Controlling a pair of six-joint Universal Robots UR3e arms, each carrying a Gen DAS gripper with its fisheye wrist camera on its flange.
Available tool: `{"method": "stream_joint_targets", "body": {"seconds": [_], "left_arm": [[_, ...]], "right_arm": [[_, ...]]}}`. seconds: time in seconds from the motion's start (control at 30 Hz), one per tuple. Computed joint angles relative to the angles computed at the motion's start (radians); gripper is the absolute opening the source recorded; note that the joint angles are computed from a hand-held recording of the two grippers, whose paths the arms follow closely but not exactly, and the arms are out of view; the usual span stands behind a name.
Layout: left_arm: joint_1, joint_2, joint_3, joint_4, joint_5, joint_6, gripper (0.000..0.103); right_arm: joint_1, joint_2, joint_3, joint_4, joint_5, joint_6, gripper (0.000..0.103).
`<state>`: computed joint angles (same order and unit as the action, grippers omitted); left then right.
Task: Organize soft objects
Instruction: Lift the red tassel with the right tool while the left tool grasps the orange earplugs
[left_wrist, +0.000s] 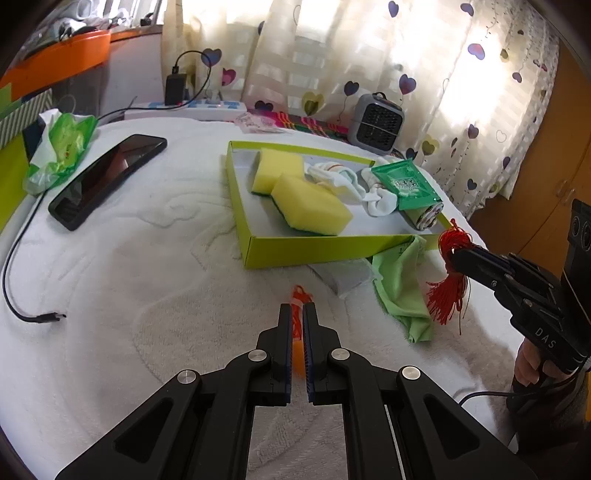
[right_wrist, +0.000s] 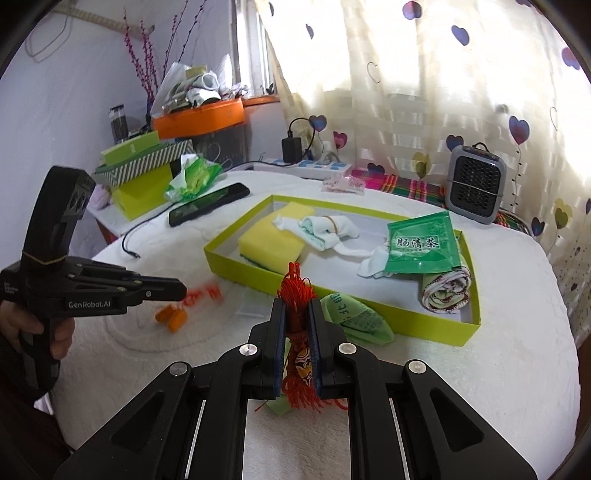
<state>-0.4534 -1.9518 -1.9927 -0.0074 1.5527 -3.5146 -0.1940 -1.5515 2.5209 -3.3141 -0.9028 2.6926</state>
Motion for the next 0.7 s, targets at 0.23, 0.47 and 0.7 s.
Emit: {"method": "stream_joint_targets", "body": {"seconds": [0.23, 0.47, 0.7], "left_arm": [[-0.003, -0.020, 0.038, -0.063, 0.013, 0.003, 0.011], [-0.052, -0.060, 0.105, -0.131, 0.070, 0.024, 0.033], [-0.095, -0.094, 0.168, -0.214, 0.173, 0.028, 0.033]], "right_arm": [[-0.058, -0.051, 0.031, 0.007, 0.062, 0.014, 0.012], [-0.100, -0.095, 0.062, -0.010, 0.119, 0.033, 0.012], [-0.143, -0.154, 0.086, 0.014, 0.170, 0.036, 0.012]]}}
